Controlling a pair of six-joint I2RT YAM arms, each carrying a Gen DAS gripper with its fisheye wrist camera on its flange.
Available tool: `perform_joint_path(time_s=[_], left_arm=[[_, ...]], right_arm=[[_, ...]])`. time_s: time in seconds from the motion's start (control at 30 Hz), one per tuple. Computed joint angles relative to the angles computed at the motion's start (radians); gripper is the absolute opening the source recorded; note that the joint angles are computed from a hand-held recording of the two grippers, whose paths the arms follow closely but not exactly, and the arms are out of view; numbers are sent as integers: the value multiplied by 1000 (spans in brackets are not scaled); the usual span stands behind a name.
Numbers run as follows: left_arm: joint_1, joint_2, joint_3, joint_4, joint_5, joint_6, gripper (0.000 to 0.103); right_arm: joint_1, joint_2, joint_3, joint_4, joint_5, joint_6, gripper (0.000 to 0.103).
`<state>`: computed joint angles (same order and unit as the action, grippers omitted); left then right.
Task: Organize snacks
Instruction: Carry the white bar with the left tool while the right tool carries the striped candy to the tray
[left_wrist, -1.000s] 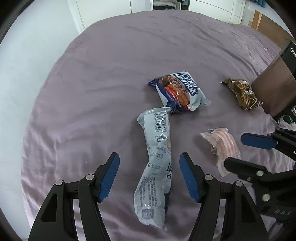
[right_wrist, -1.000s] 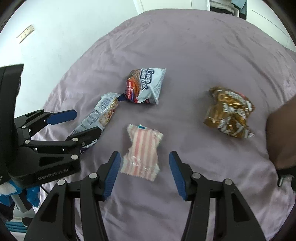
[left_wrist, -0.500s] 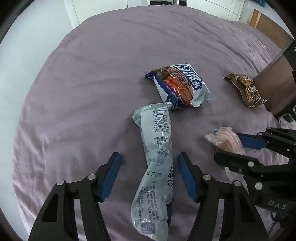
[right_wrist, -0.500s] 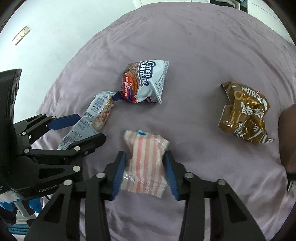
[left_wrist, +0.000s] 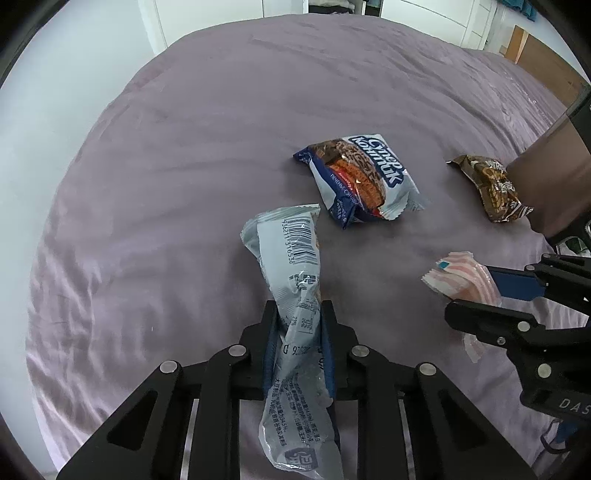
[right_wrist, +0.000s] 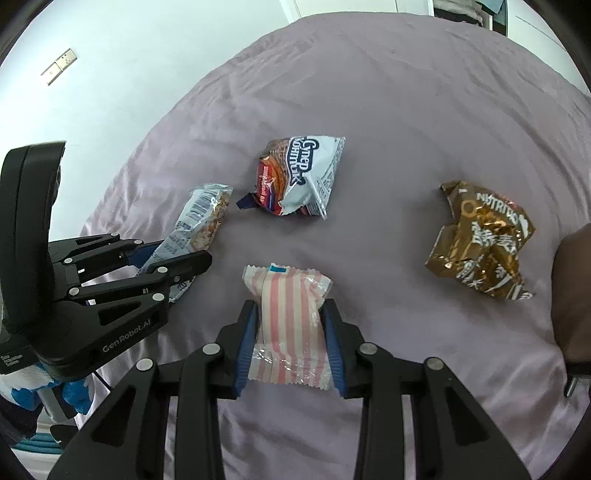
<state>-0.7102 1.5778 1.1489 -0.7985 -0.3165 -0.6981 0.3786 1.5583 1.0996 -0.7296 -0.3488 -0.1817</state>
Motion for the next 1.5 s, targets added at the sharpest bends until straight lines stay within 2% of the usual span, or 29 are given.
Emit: perform_joint_path(time_s=[0.4,0.63,0.77,0.93,1.13,1.33,1.5], left_arm=[[-114,-28,74,-143,-58,-130,18],[-203,-1,154,-237,-78,-219,18],[-262,52,230,-285,-76,-246,18],[-331,166,389,-346,-70,-263,18],[-398,317,618,-420,-58,-266,18],[-439,477,876,-504,-38,-243,18],[-470,662,1173,-611,-19,-198,18]], right_arm=[[-99,-150,-21,-155,-56,-107,0],[-231,-261,-55,-310,-91,-241,0],[-375,-313,-65,-426,-104,-385,0],[-584,-328,-61,-536,-96,-576,0],[-881,-276,-5,-622,-77,-794,0],[-1091,-202,62,-655,-72,-925,0],[-1229,-114,150,-671,-76,-994,0]])
